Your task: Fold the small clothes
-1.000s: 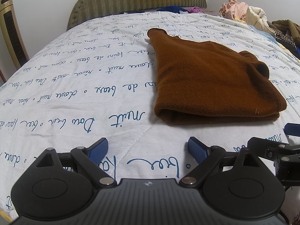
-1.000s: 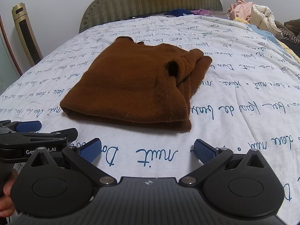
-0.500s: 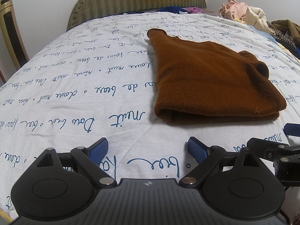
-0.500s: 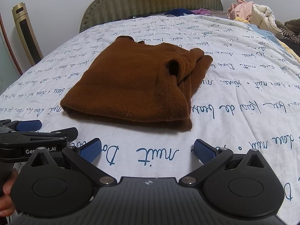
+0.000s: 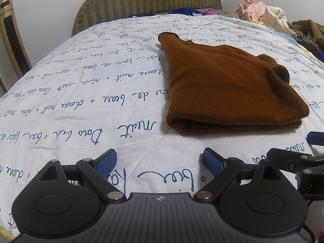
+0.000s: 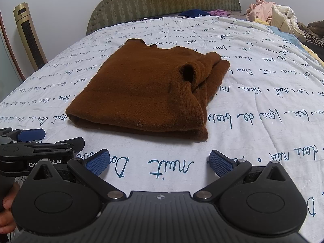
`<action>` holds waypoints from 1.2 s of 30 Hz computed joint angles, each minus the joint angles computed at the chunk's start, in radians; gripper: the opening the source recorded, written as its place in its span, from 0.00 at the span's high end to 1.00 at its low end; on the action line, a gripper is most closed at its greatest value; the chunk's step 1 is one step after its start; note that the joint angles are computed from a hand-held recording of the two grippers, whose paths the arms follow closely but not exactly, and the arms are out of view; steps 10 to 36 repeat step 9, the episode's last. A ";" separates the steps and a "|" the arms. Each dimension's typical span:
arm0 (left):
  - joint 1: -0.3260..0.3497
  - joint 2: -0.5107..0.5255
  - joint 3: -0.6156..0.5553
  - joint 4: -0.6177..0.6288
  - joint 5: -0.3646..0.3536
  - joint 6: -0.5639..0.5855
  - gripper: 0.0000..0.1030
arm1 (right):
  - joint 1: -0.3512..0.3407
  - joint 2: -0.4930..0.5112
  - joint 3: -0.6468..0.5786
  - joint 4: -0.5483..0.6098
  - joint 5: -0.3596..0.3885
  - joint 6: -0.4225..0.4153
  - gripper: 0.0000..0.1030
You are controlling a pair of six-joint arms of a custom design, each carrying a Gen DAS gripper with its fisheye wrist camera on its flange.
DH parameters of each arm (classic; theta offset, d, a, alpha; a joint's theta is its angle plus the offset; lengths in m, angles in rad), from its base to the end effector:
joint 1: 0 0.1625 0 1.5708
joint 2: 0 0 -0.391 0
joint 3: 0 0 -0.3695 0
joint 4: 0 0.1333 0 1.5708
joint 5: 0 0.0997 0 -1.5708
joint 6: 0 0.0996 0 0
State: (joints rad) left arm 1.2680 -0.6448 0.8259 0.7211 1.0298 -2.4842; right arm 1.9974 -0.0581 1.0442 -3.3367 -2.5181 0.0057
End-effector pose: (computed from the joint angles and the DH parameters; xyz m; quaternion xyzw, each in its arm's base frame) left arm -0.0178 -0.6761 0.2022 0.3427 0.8479 -0.2667 0.3042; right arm 0.3399 -0.6211 -0.0942 0.0024 -0.8412 0.4209 0.3395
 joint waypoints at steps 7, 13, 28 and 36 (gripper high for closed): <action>0.002 0.003 -0.013 0.013 0.007 -0.005 0.10 | 0.000 0.002 -0.003 0.000 0.001 0.000 0.00; 0.004 0.009 -0.027 0.027 0.010 -0.012 0.10 | -0.001 0.000 0.000 -0.002 0.002 -0.002 0.00; 0.004 0.009 -0.027 0.027 0.010 -0.012 0.10 | -0.001 0.000 0.000 -0.002 0.002 -0.002 0.00; 0.004 0.009 -0.027 0.027 0.010 -0.012 0.10 | -0.001 0.000 0.000 -0.002 0.002 -0.002 0.00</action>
